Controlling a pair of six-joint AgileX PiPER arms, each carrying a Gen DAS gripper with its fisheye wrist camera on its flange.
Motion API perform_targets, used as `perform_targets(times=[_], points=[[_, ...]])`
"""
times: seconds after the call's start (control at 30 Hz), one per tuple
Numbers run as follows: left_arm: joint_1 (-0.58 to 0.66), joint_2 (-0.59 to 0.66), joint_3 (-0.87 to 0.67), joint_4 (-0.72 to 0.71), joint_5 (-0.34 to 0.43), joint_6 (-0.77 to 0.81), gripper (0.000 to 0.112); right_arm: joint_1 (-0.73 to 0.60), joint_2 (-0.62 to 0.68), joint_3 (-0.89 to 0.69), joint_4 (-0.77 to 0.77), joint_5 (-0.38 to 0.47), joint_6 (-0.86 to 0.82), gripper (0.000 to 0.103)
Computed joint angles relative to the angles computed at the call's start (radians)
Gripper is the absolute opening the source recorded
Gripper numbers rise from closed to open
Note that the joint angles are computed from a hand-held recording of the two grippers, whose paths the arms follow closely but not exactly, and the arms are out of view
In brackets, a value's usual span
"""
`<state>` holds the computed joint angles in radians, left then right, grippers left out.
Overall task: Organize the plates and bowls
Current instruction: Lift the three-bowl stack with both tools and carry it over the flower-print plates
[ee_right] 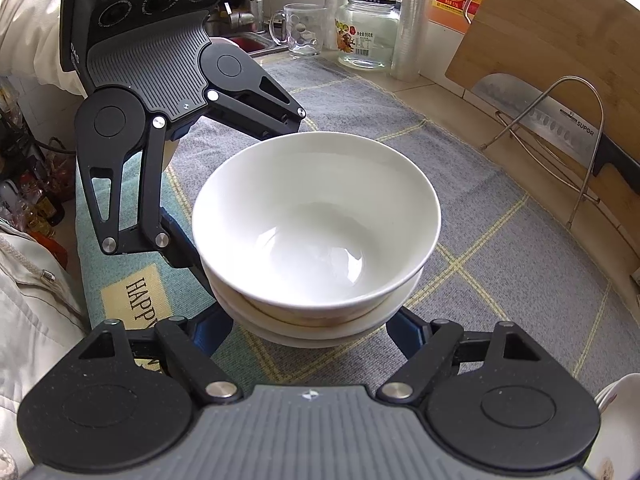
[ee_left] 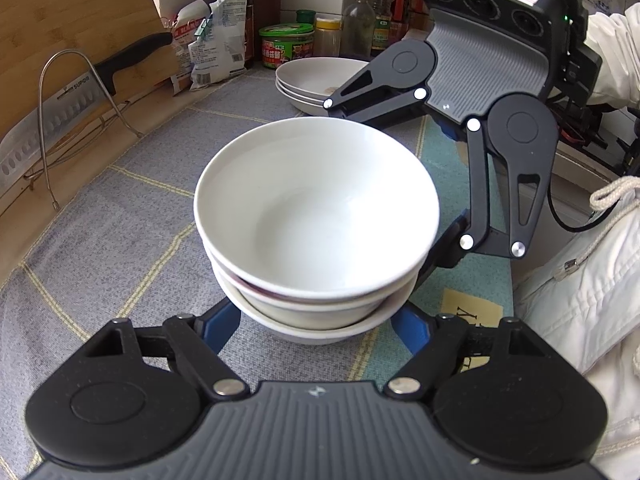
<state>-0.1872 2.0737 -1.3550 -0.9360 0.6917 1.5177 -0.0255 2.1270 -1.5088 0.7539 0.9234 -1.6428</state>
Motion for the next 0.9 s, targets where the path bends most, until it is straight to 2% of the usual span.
perform_targets(times=[0.33,0.57,0.73,0.9], points=[[-0.072,-0.007,-0.039,0.028,-0.024,-0.098,0.082,-0.053,-0.018,-0.023,-0.028,0.067,0.000,0.087],[-0.168,0.024,-0.144,0.101,-0.062,-0.231,0.082,-0.127,-0.015,-0.094,-0.056,0.136,-0.026,0.087],[-0.227,0.102,-0.298,0.166,-0.050,-0.341,0.082,-0.199,0.004,-0.176,-0.072,0.196,-0.054,0.087],[-0.280,0.230,-0.544,0.260,-0.004,-0.466,0.082,-0.269,0.050,-0.302,-0.088,0.258,-0.065,0.087]])
